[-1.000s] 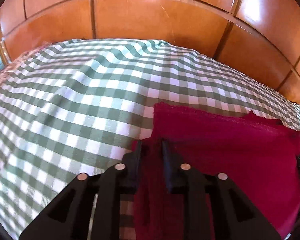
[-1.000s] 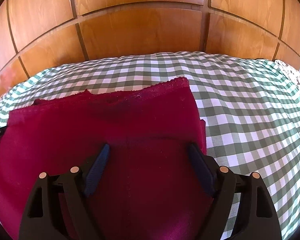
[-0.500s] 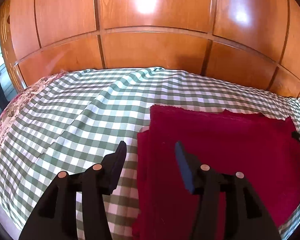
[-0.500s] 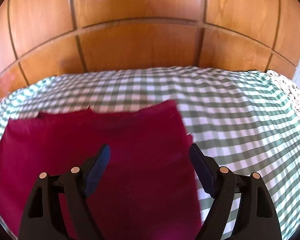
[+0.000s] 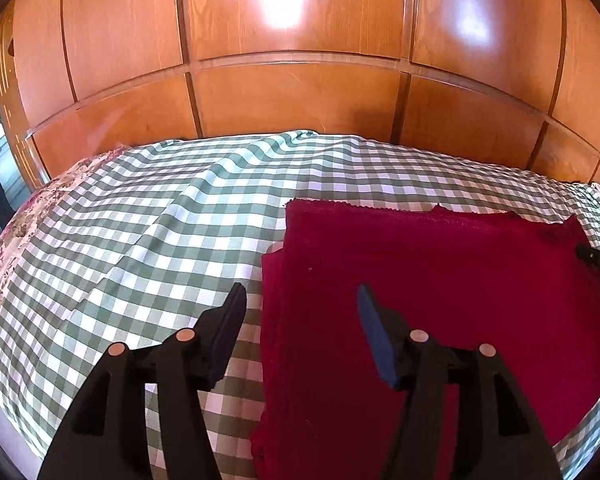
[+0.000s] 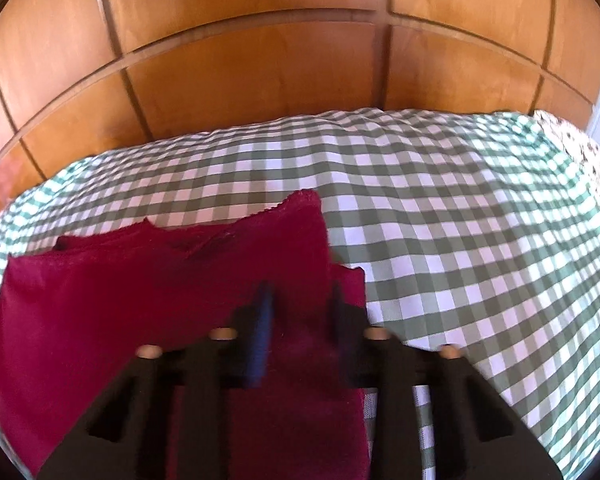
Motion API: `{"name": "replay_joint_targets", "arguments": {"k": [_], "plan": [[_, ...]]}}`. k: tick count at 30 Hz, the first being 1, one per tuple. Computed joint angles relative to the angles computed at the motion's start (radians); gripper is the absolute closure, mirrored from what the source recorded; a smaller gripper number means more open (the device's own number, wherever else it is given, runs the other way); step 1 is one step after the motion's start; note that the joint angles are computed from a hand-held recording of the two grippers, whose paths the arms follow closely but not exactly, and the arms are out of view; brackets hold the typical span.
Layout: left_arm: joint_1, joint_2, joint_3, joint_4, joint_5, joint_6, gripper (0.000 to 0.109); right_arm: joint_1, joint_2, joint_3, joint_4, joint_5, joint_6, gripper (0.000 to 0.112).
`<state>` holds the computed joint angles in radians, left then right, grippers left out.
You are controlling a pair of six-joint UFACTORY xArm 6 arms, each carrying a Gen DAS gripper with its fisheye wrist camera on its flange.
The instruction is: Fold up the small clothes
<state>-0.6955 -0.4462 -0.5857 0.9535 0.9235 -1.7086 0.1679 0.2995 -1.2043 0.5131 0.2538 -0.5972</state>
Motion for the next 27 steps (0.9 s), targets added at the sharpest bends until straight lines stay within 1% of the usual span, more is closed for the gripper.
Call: {"name": "replay_joint_targets", "arguments": {"k": [1, 4, 5, 6, 7, 8, 10, 11, 12, 13, 14, 15, 16, 17, 19, 21, 23, 24, 27], "plan": [[0.001, 0.000, 0.000, 0.002, 0.000, 0.000, 0.049, 0.002, -0.004, 0.003, -0.003, -0.003, -0.001, 0.104], [0.011, 0.003, 0.001, -0.001, -0.008, 0.007, 0.047, 0.004, -0.011, 0.008, -0.015, -0.010, -0.005, 0.104], [0.019, 0.006, 0.001, -0.004, -0.016, 0.013, 0.043, 0.005, -0.011, 0.009, -0.029, -0.014, -0.002, 0.104], [0.032, 0.010, 0.004, -0.007, -0.031, 0.024, 0.039, 0.005, -0.011, 0.011, -0.045, -0.018, 0.004, 0.104], [0.049, 0.013, 0.008, -0.009, -0.050, 0.035, 0.037, 0.005, -0.011, 0.012, -0.055, -0.021, 0.010, 0.104], [0.065, 0.021, 0.009, -0.015, -0.065, 0.045, 0.036, 0.004, -0.007, 0.007, -0.065, -0.008, 0.018, 0.104], [0.121, 0.034, 0.020, -0.045, -0.138, 0.077, 0.037, 0.002, -0.001, -0.001, -0.062, 0.003, 0.029, 0.104], [0.147, 0.035, 0.028, -0.054, -0.180, 0.088, 0.048, -0.001, 0.003, -0.010, -0.047, 0.013, 0.023, 0.104], [0.187, 0.038, 0.039, -0.073, -0.244, 0.115, 0.061, -0.002, 0.005, -0.013, -0.040, 0.016, 0.022, 0.104], [0.206, 0.042, 0.041, -0.085, -0.271, 0.130, 0.065, -0.003, 0.007, -0.018, -0.034, 0.020, 0.019, 0.104], [0.225, 0.046, 0.045, -0.088, -0.302, 0.136, 0.075, -0.003, 0.006, -0.019, -0.031, 0.023, 0.015, 0.104], [0.252, 0.049, 0.054, -0.081, -0.356, 0.140, 0.093, -0.003, 0.004, -0.017, -0.032, 0.020, 0.011, 0.104], [0.266, 0.052, 0.056, -0.077, -0.389, 0.146, 0.099, -0.001, -0.003, -0.009, -0.035, 0.009, 0.003, 0.104], [0.274, 0.054, 0.057, -0.063, -0.408, 0.146, 0.102, 0.001, -0.012, -0.001, -0.027, 0.002, -0.017, 0.104], [0.273, 0.042, 0.058, 0.019, -0.413, 0.092, 0.102, 0.007, -0.035, 0.017, -0.001, -0.021, -0.061, 0.106], [0.271, 0.024, 0.064, 0.046, -0.400, 0.050, 0.102, 0.009, -0.054, 0.025, 0.047, -0.039, -0.103, 0.106], [0.298, 0.007, 0.082, 0.069, -0.430, -0.002, 0.102, 0.007, -0.061, 0.014, 0.103, -0.040, -0.138, 0.106], [0.305, 0.011, 0.080, 0.068, -0.431, -0.005, 0.102, 0.005, -0.057, 0.005, 0.105, -0.039, -0.138, 0.106], [0.295, 0.068, 0.039, 0.070, -0.389, -0.013, 0.102, 0.001, -0.015, -0.025, 0.006, -0.047, -0.040, 0.106]]}}
